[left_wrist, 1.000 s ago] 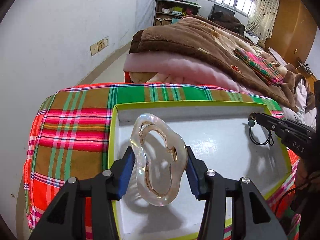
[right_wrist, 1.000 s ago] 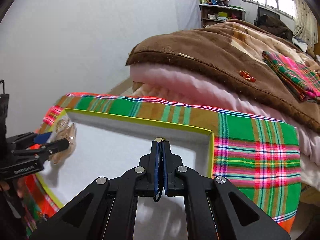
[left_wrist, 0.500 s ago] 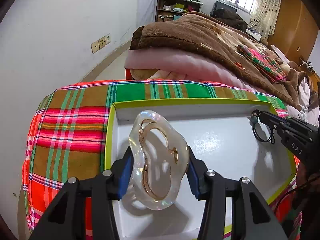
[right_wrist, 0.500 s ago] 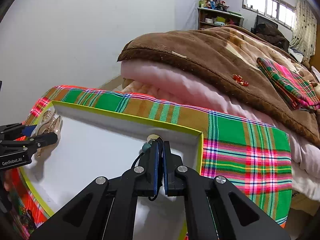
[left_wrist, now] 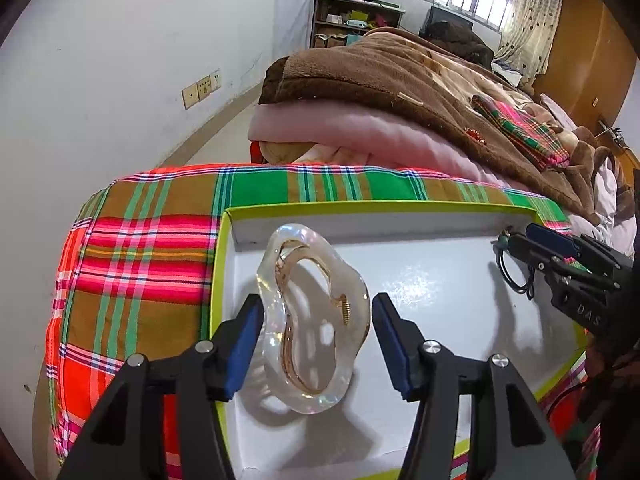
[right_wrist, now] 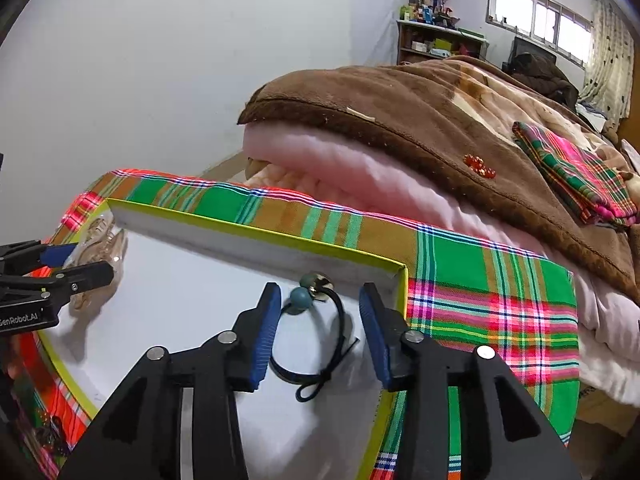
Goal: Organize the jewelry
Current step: 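Open both tools to drop the clip and hair tie in the box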
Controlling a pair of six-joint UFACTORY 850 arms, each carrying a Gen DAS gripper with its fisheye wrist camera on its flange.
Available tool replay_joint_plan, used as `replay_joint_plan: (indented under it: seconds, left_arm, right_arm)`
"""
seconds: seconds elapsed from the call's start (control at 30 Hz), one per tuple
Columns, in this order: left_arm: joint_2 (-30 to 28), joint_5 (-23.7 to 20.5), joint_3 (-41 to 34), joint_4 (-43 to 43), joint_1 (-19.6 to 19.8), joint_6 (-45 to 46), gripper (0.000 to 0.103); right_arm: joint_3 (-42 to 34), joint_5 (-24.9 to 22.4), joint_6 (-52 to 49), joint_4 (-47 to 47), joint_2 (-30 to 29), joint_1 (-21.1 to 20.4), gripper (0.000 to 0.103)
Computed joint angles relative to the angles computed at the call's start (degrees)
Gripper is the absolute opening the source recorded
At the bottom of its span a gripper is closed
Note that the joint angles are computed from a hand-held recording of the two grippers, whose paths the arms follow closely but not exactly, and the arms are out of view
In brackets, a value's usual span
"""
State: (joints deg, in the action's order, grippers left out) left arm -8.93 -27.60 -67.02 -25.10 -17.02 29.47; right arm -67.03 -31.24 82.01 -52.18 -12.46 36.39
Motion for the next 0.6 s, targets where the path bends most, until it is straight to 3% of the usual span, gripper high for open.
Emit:
replay_joint_plan:
  seconds: [0.4, 0.6]
  left_arm:
    - [4.21, 0.34, 2.54, -2.46, 0.43, 1.35, 0.063]
    - [10.24, -1.11, 7.31, -13.49, 2.65, 12.23, 0.063]
  right_arm:
    - [1.31, -1.87, 5.62, -4.22, 2.89, 2.31, 0.046]
    - [5.15, -2.12, 11.51, -8.25, 7.75, 5.08, 0.046]
